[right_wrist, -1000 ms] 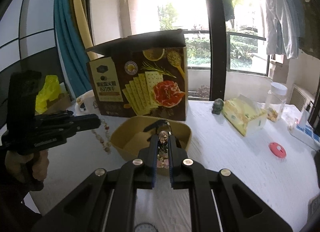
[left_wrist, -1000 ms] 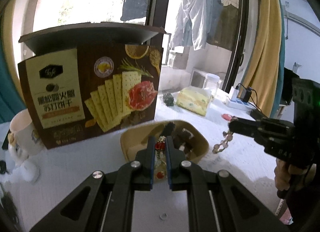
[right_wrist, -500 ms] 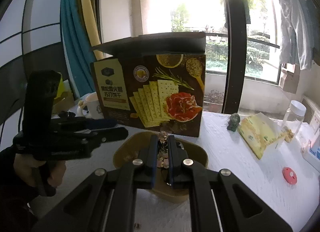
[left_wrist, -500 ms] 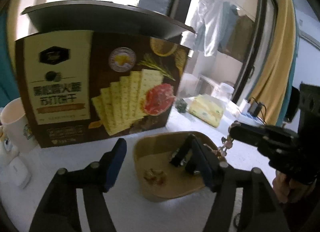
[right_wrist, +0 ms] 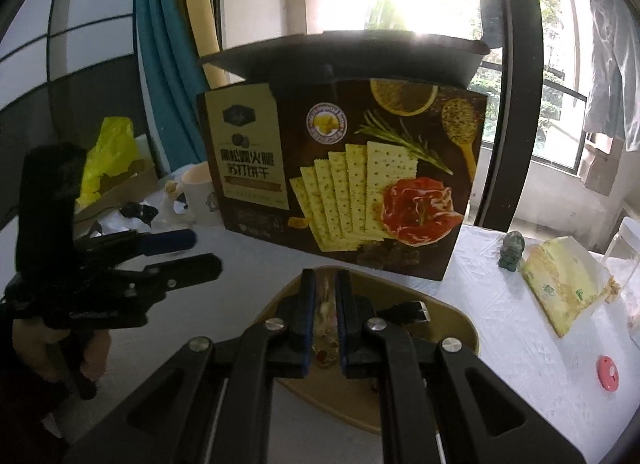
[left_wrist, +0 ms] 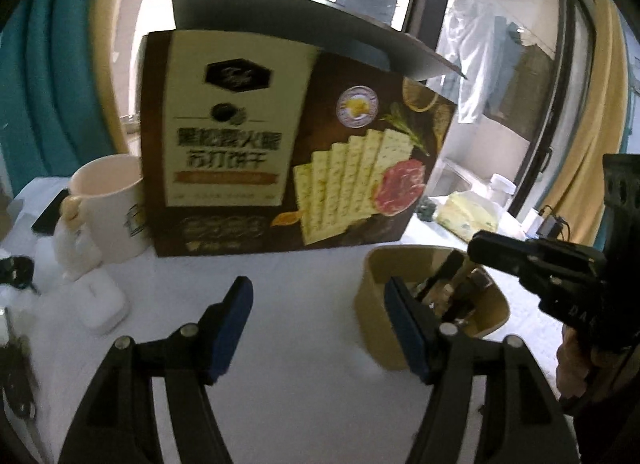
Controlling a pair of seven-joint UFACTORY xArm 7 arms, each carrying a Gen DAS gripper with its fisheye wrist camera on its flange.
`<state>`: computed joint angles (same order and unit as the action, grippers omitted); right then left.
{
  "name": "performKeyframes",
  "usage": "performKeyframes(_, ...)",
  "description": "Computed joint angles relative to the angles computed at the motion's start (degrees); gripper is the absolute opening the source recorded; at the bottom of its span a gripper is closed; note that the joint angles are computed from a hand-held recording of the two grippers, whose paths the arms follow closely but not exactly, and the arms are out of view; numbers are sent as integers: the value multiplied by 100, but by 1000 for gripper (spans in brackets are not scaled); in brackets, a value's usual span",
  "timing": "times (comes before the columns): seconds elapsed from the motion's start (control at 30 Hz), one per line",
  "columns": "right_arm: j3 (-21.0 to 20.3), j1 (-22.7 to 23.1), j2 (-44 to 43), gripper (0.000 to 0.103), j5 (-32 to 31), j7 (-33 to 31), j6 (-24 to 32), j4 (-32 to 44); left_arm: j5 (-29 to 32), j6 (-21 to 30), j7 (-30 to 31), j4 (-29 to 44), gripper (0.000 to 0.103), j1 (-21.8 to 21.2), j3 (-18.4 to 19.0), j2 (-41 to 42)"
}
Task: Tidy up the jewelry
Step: 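Withdraw both grippers from the bowl and move the right gripper toward the pocket watch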
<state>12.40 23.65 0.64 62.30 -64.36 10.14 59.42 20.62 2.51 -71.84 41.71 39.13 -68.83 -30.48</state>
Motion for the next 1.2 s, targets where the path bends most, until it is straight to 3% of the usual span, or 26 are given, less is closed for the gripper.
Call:
performKeyframes(0.2, 15, 61, -109, 20, -403, 406, -157, -135, -54, 40, -80, -197, 68, -411, 319, -235)
performKeyframes(0.73, -638, 800, -1235, 24, -126, 519, -483, -1172, 105, 618, -347, -329, 68, -1634, 915, -683)
performKeyframes(0.97, -999, 1119, -1864, 27, -477, 908, -591, -1847, 282, 904, -632, -240, 68, -1940, 833, -651)
performKeyframes(1.2, -1345, 1204, -2428, 31, -1095, 1476, -620, -2529, 457, 1065, -898, -55, 68, -1941, 531, -475)
